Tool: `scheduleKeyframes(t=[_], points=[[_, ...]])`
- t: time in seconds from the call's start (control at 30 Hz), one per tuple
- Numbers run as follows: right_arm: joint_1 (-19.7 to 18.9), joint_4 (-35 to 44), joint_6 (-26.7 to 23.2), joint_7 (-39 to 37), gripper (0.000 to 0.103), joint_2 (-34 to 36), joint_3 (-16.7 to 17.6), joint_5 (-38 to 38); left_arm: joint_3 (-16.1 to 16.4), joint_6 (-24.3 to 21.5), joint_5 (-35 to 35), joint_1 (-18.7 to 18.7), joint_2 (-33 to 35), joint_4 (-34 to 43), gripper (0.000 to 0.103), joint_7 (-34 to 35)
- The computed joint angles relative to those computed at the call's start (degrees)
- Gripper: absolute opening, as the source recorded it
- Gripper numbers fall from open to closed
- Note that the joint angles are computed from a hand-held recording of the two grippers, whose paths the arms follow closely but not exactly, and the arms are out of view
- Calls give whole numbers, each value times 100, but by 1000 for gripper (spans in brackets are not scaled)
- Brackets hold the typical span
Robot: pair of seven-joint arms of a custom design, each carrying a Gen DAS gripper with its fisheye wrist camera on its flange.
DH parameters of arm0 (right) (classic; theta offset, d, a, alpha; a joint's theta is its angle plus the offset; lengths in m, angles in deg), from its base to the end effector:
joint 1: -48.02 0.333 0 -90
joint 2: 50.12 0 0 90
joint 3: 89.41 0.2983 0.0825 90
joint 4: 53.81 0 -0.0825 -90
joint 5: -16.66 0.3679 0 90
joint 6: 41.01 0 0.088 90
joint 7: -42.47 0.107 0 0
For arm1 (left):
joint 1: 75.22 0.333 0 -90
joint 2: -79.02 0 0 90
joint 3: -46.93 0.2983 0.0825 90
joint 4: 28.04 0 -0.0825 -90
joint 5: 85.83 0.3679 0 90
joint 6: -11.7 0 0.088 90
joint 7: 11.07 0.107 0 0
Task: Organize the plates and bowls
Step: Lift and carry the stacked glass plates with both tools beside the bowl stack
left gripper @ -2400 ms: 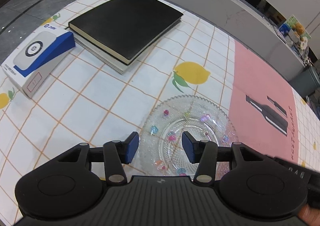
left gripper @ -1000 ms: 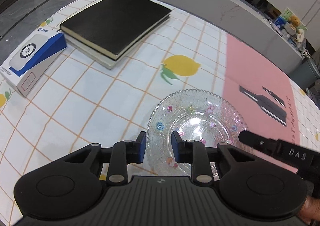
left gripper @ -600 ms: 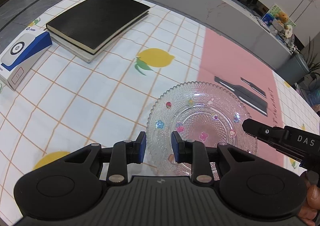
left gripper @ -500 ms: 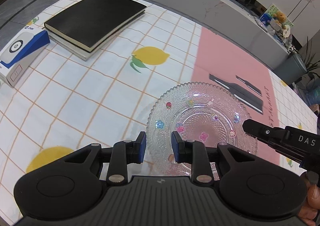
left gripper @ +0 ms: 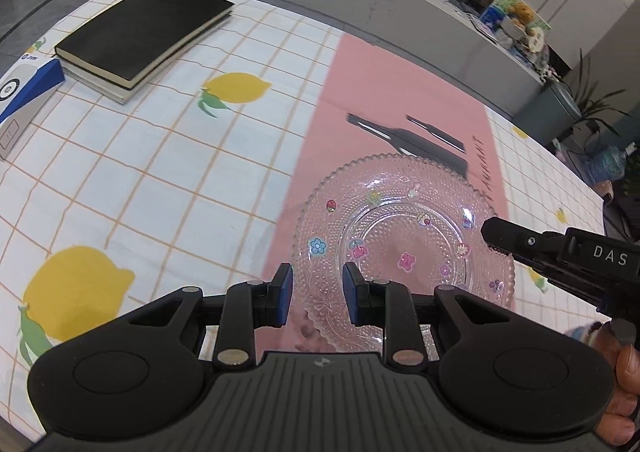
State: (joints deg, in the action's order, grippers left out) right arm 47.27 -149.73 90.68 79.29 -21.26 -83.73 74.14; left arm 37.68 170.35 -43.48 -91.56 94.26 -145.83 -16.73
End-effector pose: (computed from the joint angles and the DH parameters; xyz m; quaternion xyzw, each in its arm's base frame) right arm 0.6682 0.0678 0.3271 -0.7474 0.5294 0.0961 0.3898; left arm 0.5315 -0.2824 0.3449 -0.8496 0.4453 -0.2558 0.1202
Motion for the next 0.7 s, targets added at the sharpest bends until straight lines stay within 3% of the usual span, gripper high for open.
scheduleKeyframes(t=[0.7], points=[[-182, -1032, 66, -540, 7, -755, -285, 322, -207, -355, 95, -403, -22, 127, 30, -146]])
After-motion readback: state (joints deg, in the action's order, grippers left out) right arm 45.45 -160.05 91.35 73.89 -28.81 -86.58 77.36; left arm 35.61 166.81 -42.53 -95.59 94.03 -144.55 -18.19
